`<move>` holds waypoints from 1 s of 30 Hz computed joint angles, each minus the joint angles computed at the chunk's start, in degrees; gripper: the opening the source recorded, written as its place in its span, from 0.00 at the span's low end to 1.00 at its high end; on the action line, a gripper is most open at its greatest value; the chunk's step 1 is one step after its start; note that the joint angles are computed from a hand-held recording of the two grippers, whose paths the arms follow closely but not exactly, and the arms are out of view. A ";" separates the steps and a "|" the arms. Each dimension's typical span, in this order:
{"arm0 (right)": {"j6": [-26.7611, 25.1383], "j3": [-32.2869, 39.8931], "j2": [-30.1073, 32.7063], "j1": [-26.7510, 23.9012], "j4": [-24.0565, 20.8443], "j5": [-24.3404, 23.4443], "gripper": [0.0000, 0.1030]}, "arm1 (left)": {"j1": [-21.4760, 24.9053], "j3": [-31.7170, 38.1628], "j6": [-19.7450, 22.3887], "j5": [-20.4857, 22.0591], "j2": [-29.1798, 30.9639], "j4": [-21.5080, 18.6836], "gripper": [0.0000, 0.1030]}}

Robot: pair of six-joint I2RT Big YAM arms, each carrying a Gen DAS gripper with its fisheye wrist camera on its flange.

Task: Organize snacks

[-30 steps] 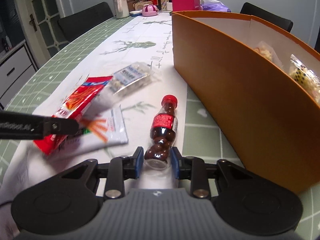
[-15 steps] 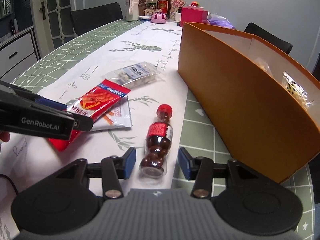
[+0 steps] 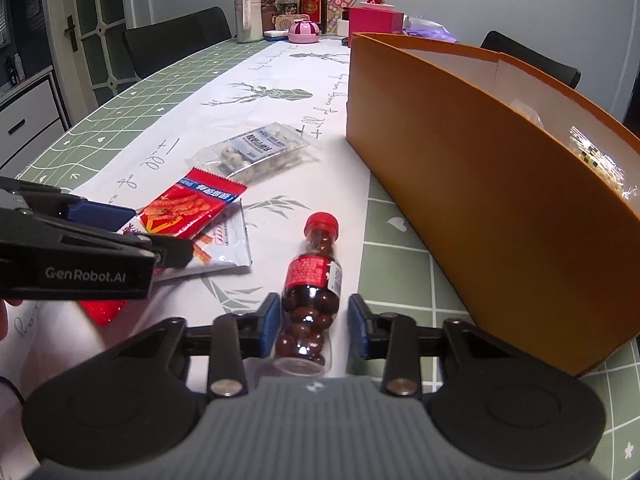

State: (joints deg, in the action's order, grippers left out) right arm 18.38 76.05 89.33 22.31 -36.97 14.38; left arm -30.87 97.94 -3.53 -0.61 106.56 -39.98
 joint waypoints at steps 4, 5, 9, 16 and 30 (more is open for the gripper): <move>-0.33 -0.18 -0.11 0.01 0.05 -0.06 0.28 | -0.08 -0.13 -0.59 -0.86 -0.20 0.16 0.53; -0.29 -0.13 -0.10 0.02 -0.06 -0.08 0.28 | -0.13 -0.16 -0.80 -1.00 -0.28 0.10 0.52; -0.54 -0.07 -0.34 -0.09 -0.47 -0.79 0.28 | -0.36 -0.05 -0.96 -1.00 -0.69 -0.12 0.50; -2.51 0.43 -1.66 -0.31 -0.93 -1.90 0.28 | -0.49 4.43 -5.62 -1.42 0.02 -6.25 0.50; -10.51 3.67 -6.07 -3.69 -2.24 -4.68 0.28 | -3.24 21.46 -7.76 -1.97 5.86 -16.82 0.50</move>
State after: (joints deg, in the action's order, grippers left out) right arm 7.86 79.71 83.27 18.61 -39.21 9.70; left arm -34.12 119.40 -11.29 -2.58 112.42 -56.80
